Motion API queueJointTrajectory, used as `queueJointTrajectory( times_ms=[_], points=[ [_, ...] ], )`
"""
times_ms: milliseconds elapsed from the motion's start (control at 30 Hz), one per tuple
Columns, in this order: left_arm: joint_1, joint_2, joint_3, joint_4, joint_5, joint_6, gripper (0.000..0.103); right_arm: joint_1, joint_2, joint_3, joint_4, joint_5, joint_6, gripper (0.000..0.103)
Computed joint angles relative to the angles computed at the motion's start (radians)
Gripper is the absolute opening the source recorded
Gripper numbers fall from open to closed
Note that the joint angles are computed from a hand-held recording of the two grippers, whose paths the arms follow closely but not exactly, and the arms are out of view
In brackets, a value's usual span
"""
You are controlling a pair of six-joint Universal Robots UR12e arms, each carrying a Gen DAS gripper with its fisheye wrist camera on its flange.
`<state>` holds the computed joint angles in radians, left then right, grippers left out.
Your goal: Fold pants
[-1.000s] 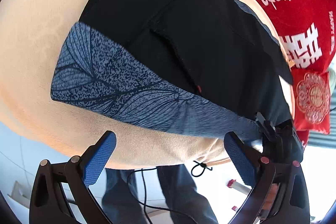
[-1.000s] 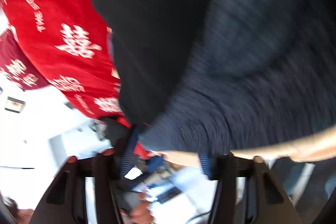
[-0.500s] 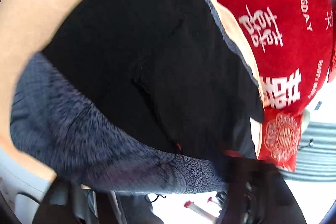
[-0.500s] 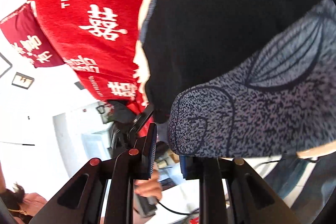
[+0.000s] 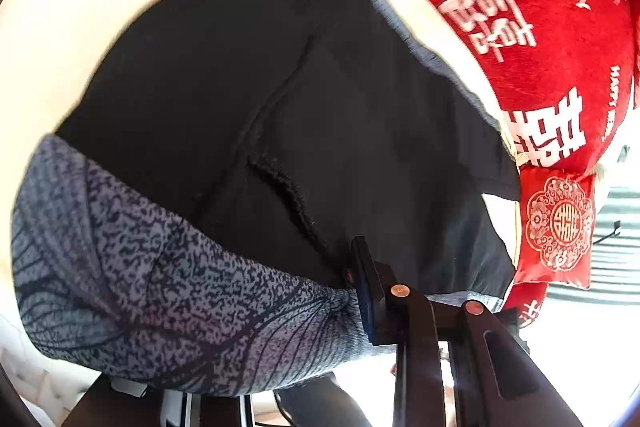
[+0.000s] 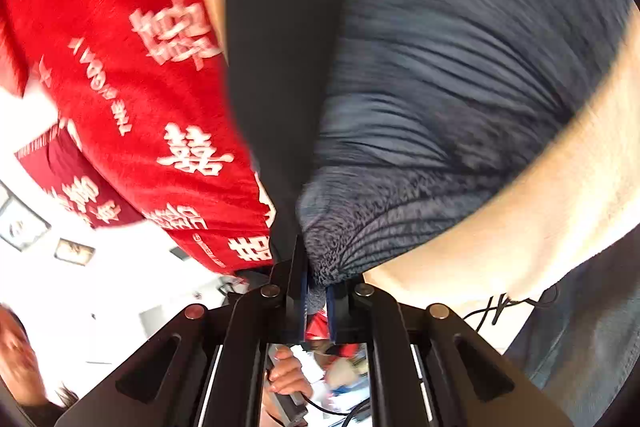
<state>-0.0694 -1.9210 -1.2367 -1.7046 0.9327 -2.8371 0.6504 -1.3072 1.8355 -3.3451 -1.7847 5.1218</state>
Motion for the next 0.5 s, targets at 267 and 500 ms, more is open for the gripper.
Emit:
queueJointTrajectory(
  times_ms=[267,500],
  points=[
    [-0.040,-0.096,0.207,0.064,-0.039,-0.053,0.032,-0.245,-0.097,-0.127,0.388,0.415,-0.559,0.008],
    [-0.123,-0.287,0.440,0.134,0.096,-0.142,0.032,-0.409,-0.002,-0.268,0.696,0.638,-0.838,0.011]
  ],
)
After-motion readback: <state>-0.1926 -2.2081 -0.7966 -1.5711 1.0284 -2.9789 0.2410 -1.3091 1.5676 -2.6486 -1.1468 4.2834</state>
